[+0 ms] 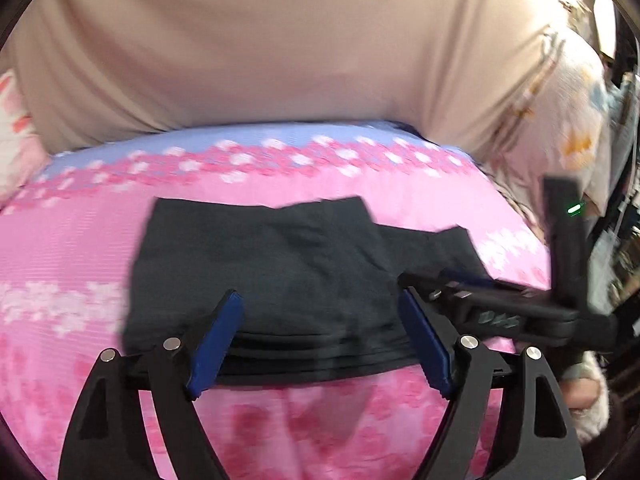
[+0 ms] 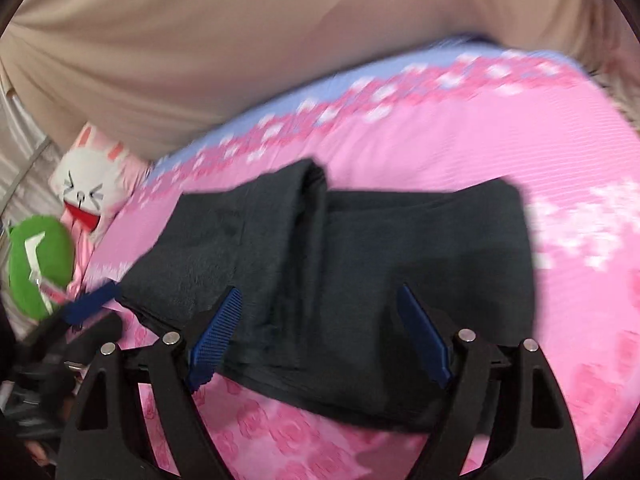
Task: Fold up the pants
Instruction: 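Grasp the folded bundle edge with the right gripper and lift it over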
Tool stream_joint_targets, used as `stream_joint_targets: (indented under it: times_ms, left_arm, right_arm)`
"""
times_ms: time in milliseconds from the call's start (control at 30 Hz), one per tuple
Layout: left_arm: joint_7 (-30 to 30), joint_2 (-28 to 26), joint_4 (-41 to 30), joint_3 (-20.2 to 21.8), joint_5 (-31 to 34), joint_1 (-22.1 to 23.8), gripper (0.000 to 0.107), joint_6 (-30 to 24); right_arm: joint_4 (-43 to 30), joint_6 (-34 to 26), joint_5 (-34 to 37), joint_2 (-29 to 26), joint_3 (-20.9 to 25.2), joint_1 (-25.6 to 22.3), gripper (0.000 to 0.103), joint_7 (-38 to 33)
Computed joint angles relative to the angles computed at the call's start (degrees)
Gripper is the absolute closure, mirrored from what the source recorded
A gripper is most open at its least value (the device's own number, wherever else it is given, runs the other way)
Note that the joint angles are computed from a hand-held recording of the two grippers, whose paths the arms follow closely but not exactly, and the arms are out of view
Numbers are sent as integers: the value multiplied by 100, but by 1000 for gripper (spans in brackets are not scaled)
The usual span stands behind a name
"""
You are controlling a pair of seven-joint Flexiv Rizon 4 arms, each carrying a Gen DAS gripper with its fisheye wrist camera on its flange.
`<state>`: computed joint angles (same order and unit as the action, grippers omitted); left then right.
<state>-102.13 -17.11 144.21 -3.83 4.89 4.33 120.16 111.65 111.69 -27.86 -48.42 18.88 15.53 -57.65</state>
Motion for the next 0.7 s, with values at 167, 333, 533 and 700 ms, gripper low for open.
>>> stream_joint_targets:
  times_ms: [167, 333, 533, 700]
  left_arm:
    - [-107, 32, 51, -32, 94, 212, 29, -140]
    - [-369, 16, -19, -528, 693, 771, 29, -200]
    - [-625, -658, -467, -1550, 1251, 1547, 29, -562]
    - [-543, -665, -467, -1699, 997, 1603, 29, -616]
  right_arm:
    - [-360, -19, -20, -267, -59, 399, 83, -59]
    - [668, 1060, 1305, 713, -988, 1170, 86, -717]
    - [622, 135, 2183, 536, -1654, 1449, 80, -735]
    - [844, 725, 2114, 734, -1263, 1102, 84, -807]
